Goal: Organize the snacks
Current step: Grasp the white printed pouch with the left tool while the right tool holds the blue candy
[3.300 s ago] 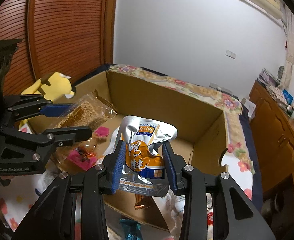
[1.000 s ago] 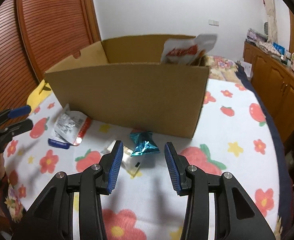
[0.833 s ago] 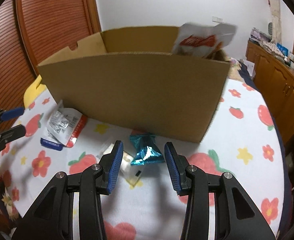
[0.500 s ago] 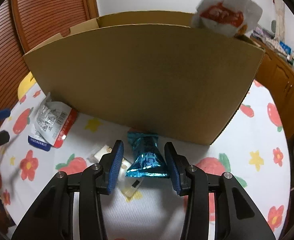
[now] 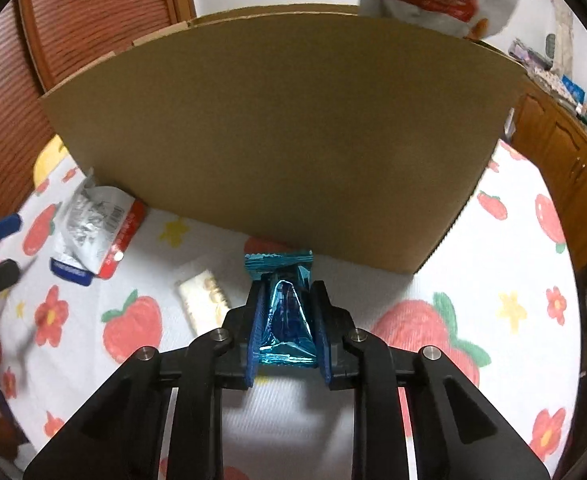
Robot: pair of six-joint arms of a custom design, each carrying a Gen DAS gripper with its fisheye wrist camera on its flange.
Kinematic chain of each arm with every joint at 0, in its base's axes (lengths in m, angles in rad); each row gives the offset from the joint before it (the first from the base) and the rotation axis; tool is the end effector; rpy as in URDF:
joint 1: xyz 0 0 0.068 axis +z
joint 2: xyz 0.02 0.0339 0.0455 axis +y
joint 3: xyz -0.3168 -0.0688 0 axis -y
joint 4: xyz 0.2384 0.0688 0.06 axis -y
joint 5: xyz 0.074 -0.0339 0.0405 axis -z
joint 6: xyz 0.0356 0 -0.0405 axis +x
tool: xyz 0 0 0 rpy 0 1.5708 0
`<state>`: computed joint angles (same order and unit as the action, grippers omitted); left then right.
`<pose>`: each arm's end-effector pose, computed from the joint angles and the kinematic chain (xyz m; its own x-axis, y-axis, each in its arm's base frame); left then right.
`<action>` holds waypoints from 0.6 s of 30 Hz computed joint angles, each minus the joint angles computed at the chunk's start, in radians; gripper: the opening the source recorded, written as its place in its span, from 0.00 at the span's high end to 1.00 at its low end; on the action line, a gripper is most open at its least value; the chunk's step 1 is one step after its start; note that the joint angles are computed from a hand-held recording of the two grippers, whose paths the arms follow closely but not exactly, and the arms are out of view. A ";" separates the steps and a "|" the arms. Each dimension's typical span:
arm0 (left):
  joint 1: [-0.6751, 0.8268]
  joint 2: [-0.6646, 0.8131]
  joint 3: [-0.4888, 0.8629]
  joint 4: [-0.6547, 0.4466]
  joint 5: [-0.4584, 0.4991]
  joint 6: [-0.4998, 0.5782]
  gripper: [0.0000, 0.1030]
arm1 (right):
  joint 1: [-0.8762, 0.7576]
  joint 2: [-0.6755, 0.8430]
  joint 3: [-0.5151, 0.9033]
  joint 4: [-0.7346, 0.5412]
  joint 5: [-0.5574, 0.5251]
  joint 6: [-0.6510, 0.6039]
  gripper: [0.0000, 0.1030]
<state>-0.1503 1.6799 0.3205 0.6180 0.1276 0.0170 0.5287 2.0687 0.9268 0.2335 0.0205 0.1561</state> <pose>0.2404 -0.0410 0.1341 -0.6635 0.1175 -0.7389 0.2526 0.9648 -0.0734 0.3392 0.1973 0.1136 -0.7493 -0.2577 -0.6100 -0.3816 0.9209 0.0796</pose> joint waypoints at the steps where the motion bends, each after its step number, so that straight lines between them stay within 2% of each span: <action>1: -0.010 0.007 0.007 -0.003 -0.010 -0.008 0.24 | -0.003 -0.010 -0.021 0.019 -0.009 0.001 0.80; 12: -0.105 0.106 0.138 -0.038 -0.124 -0.049 0.23 | 0.008 -0.186 -0.317 0.267 -0.017 0.021 0.80; 18: -0.134 0.159 0.221 -0.094 -0.165 -0.040 0.21 | 0.054 -0.180 -0.371 0.324 0.053 0.000 0.80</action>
<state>-0.2843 1.8389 0.5420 0.5241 -0.0372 -0.0227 0.5828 1.8884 0.5557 0.5572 0.0732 0.1563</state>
